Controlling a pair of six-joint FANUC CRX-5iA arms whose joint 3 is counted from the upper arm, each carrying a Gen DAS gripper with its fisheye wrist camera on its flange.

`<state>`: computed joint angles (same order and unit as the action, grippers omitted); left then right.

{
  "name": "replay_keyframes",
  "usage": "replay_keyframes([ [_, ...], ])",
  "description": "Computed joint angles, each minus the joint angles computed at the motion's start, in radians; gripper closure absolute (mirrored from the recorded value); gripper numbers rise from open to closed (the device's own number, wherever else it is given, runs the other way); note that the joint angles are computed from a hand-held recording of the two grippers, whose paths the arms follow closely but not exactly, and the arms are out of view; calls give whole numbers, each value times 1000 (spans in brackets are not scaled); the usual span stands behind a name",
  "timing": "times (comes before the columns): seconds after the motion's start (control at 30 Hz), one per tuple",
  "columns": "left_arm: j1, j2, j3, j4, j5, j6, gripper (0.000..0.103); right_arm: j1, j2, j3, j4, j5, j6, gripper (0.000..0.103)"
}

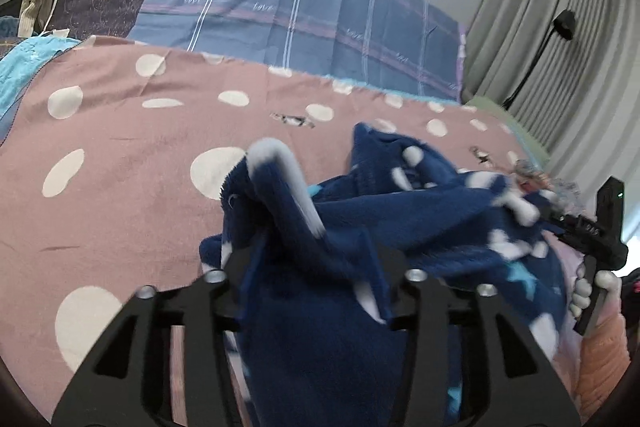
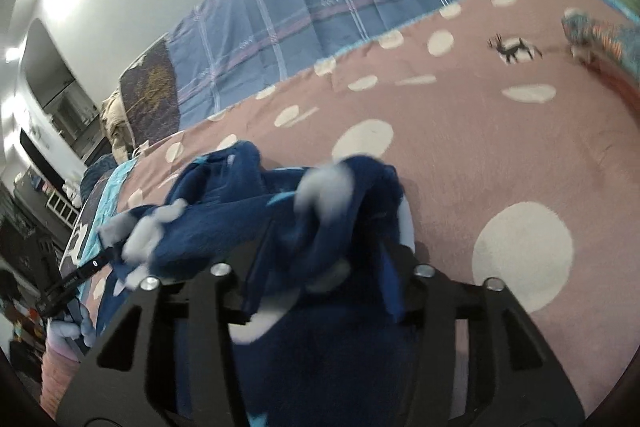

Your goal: Fold small clothes

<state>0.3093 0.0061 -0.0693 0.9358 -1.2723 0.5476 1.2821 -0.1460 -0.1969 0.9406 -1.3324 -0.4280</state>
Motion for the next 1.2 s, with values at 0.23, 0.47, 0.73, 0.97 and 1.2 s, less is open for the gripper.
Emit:
replay_keyframes([
  [0.23,47,10,33,-4,-230,-44,51,36,46,99,-91,11,243,52],
  [0.47,-106,123,171,-73,-188,63,51,-109,161,261,-215,116,458,50],
  [0.73,-92,102,161,-50,89,87,33,-158,119,205,-71,85,324,39],
  [0.97,-62,281,335,-144,-108,295,33,-233,-8,95,-209,94,237,33],
  [1.2,-70,278,295,56,-187,209,91,-281,-33,85,-277,278,311,93],
])
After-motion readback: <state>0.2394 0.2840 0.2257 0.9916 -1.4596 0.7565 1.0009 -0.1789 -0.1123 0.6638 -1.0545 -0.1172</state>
